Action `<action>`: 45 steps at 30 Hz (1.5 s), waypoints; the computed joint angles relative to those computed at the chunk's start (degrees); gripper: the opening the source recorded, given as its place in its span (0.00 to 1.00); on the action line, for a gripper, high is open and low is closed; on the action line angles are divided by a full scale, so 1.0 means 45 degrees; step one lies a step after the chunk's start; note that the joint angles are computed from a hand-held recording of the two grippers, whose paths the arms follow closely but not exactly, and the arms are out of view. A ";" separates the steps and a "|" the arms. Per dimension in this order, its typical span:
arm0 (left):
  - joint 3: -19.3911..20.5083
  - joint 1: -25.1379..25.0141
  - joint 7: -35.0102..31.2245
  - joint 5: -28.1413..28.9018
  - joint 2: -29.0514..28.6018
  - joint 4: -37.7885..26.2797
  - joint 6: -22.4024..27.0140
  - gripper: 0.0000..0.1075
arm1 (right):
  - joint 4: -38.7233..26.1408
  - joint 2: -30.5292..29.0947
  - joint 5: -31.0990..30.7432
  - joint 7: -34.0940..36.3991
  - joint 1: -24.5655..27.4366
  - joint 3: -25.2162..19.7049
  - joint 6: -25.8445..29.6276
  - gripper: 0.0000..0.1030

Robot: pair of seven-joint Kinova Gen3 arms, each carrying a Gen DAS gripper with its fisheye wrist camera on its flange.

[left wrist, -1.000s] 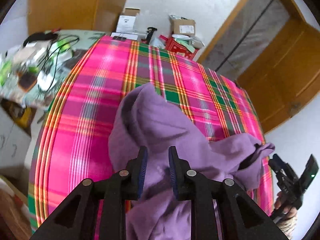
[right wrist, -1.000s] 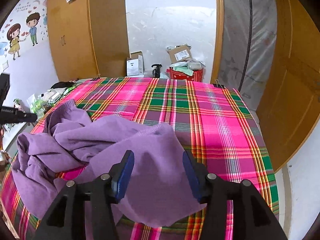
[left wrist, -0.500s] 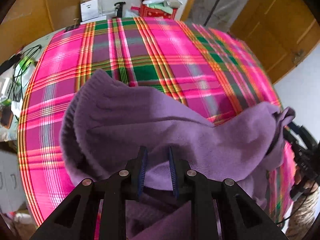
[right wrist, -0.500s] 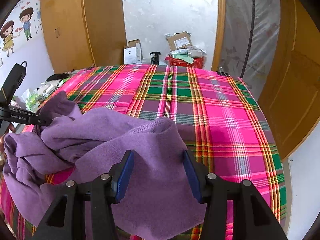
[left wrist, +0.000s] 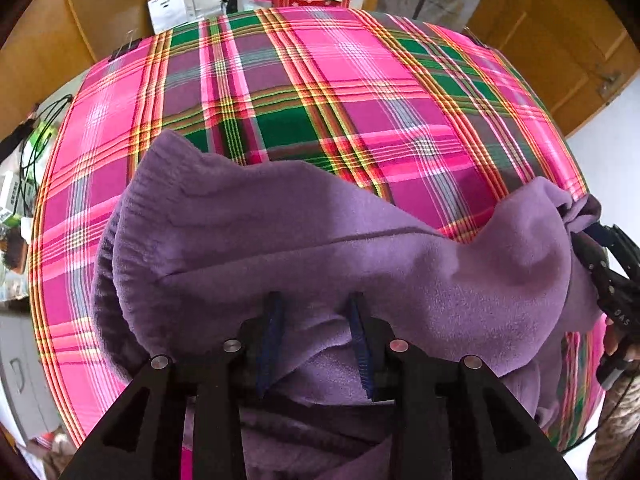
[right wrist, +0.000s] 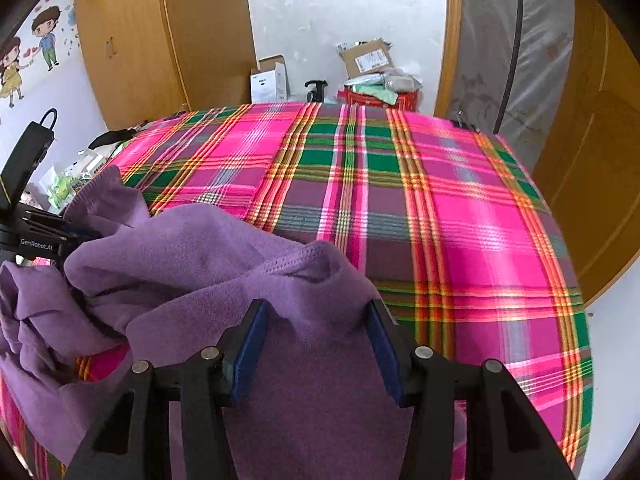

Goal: Fold clothes

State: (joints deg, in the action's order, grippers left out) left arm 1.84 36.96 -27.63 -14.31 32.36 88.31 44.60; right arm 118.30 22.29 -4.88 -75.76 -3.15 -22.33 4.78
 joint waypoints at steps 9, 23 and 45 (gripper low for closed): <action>-0.0439 0.0621 0.0962 -0.0676 -0.0159 0.0469 -0.0374 0.16 | -0.0636 0.0714 -0.0785 0.0797 0.1228 -0.1275 0.0768 0.40; -0.1337 0.1577 0.4549 -0.2941 -0.1590 0.2450 -0.1617 0.02 | -0.1810 0.0577 0.0295 -0.1084 -0.4061 0.3959 -0.0378 0.12; -0.1013 0.1369 0.8178 -0.4619 -0.2888 0.4551 -0.2249 0.01 | -0.1448 0.0284 0.1937 -0.3393 -0.5971 0.6005 -0.0653 0.35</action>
State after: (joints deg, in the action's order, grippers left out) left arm -2.72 43.12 9.17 -35.10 19.36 108.79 34.48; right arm 111.79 23.57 3.83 -91.03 -30.02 4.69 1.83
